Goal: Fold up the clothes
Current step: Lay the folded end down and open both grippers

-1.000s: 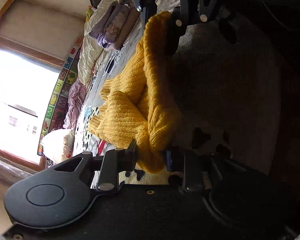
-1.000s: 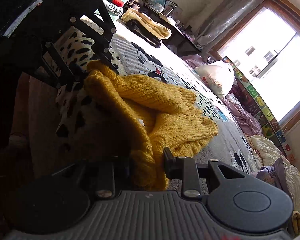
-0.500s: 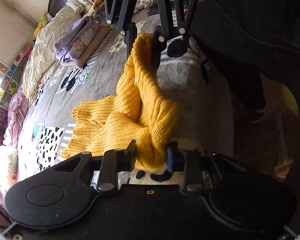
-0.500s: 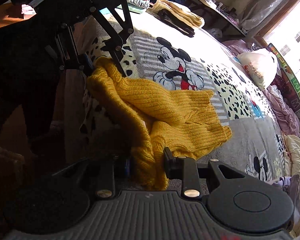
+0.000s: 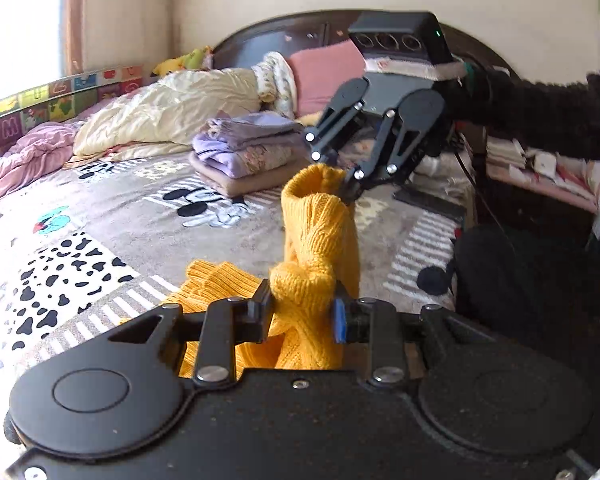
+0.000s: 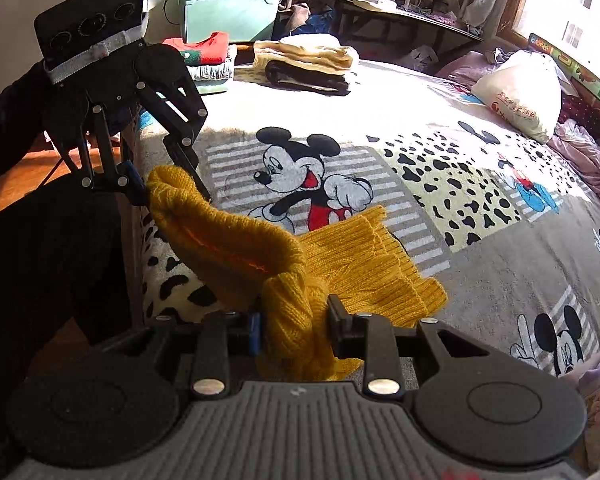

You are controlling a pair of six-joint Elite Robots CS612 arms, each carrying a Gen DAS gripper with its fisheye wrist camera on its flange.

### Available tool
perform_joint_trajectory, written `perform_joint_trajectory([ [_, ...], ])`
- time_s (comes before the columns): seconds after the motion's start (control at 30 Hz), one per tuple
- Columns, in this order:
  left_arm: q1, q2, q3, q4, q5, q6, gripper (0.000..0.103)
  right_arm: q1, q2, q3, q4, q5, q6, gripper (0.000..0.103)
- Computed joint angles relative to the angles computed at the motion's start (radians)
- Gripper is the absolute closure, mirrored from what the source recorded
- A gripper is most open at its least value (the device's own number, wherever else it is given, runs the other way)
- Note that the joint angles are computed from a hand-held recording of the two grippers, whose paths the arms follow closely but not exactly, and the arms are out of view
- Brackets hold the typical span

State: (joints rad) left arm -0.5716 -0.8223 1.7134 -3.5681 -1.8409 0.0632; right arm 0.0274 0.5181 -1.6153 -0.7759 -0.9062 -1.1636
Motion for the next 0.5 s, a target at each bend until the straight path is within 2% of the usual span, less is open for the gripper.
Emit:
perform_joint_trajectory([
  [0.1, 0.022, 0.077, -0.060, -0.139, 0.045, -0.258, 0.075, -0.012, -0.017, 0.098, -0.067, 0.074, 0.124, 0.071],
  [0.23, 0.041, 0.162, -0.145, -0.219, 0.073, -0.512, 0.075, -0.023, -0.027, 0.220, -0.180, 0.180, 0.322, 0.071],
  [0.3, 0.049, 0.198, -0.184, -0.242, 0.078, -0.622, 0.076, -0.027, -0.019, 0.269, -0.266, 0.225, 0.452, 0.071],
  [0.43, 0.062, 0.217, -0.222, -0.178, 0.111, -0.738, 0.079, -0.035, 0.020, 0.345, -0.491, 0.319, 0.748, 0.071],
  [0.5, 0.067, 0.216, -0.217, -0.161, 0.135, -0.785, 0.079, -0.035, 0.047, 0.361, -0.641, 0.309, 0.896, 0.071],
])
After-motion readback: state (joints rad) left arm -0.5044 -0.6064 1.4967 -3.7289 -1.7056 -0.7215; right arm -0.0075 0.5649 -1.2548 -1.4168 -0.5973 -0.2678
